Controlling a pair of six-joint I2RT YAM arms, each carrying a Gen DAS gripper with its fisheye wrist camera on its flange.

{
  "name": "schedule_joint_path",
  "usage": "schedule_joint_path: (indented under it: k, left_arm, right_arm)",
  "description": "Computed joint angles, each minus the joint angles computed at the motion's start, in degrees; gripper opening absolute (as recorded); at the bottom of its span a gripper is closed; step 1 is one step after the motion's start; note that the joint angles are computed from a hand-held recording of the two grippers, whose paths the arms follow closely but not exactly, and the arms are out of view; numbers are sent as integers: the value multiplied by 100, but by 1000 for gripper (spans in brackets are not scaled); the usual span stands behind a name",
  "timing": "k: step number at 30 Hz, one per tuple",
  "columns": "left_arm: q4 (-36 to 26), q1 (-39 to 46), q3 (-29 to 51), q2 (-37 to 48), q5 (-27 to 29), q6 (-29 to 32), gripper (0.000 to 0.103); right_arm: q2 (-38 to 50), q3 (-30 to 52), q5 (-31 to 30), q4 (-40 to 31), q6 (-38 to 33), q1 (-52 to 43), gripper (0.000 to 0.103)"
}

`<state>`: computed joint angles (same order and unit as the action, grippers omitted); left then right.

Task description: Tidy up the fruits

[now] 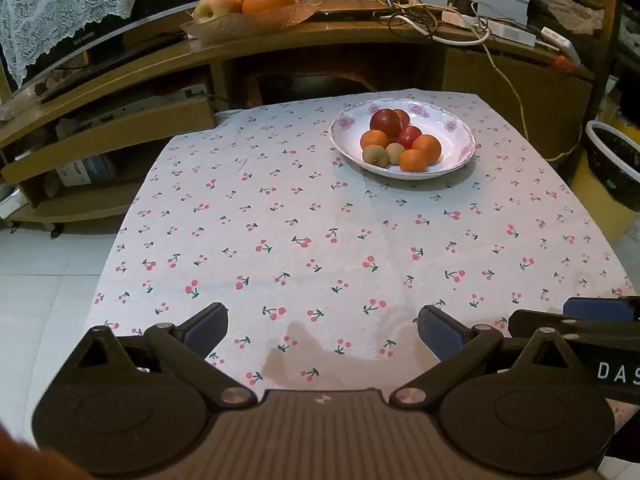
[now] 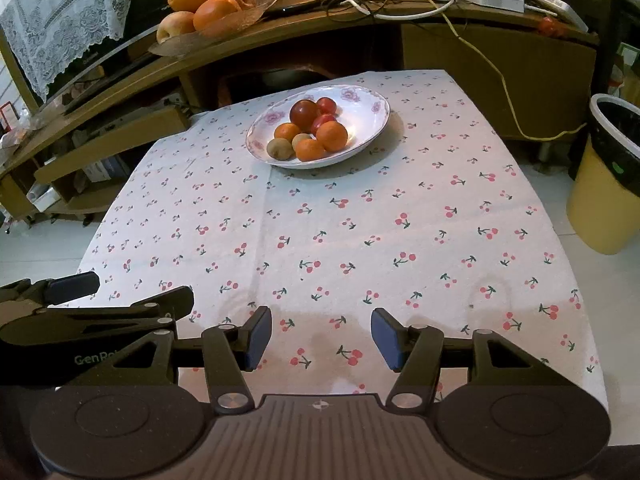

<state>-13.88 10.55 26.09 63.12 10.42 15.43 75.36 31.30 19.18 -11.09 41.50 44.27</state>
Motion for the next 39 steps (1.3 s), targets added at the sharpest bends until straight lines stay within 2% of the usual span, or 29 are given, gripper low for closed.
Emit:
schedule_joint_path:
  k: [39]
  left_arm:
    - [269, -259, -340, -371, -613, 47, 103]
  right_arm:
    - [221, 51, -78, -5, -30, 8, 58]
